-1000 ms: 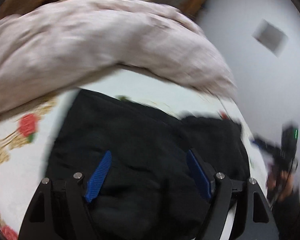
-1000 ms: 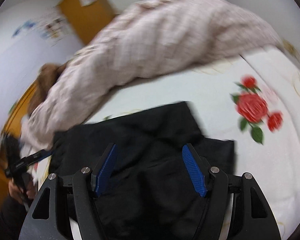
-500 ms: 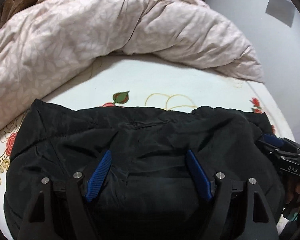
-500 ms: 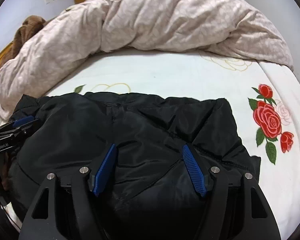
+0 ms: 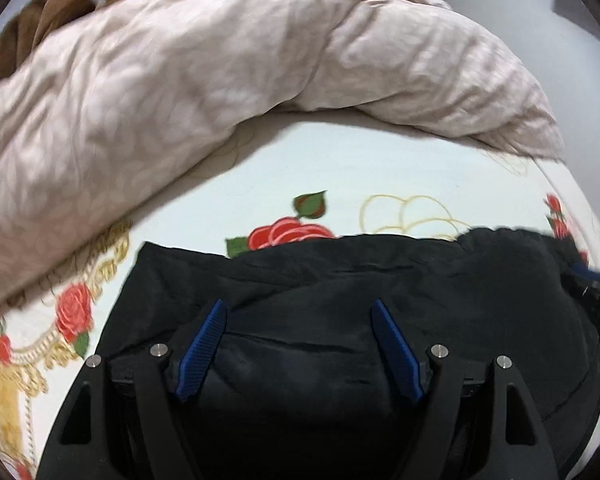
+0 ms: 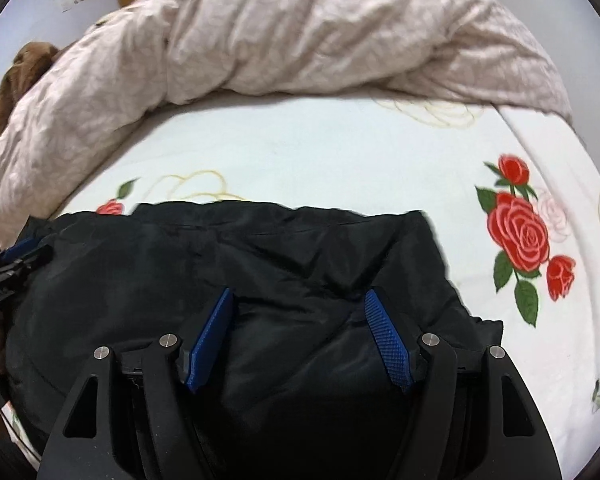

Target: Fold large clothes

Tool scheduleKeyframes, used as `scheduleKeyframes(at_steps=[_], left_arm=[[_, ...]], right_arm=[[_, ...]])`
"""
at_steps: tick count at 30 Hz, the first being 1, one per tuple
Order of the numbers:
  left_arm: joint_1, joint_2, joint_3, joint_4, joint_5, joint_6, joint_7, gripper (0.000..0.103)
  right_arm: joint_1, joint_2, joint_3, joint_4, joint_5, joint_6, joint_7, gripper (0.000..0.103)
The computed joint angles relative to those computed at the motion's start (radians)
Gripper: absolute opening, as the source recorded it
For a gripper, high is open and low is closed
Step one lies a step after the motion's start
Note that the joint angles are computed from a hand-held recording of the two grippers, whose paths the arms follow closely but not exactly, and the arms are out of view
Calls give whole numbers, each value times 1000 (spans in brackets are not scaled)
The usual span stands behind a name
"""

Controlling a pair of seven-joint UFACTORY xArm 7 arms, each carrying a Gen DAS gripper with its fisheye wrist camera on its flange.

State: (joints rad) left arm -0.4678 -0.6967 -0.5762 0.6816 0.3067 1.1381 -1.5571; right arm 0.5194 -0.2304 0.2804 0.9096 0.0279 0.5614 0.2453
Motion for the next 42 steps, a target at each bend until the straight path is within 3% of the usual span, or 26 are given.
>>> scheduleKeyframes(at_steps=[10,20,27,35,38,42], left_arm=[[6,-9,18,-97,16,-111,-41,78],[9,-7,7,-116,39,-137,-74,78],[-15,-29,18,-28,12,-10,-14,77],[-34,-191,-86,20,-6,208,16,77],[-59,-231,-74,-53,-77,205,-4,77],[-72,-266,-95,-127,-101,146,-60,78]], right_arm=[[-19,96,-8,-1,-40,-72,66,68],[-22,93,1,-27,-102,-120,122,68],[-13,-3,-10,-37,-70,-72,95,68],[36,-284,-37,-210,65,-122,6,68],[2,-274,-7,-251,44,-103,43,68],[-46,-256,18,-321,-6,-216,97,68]])
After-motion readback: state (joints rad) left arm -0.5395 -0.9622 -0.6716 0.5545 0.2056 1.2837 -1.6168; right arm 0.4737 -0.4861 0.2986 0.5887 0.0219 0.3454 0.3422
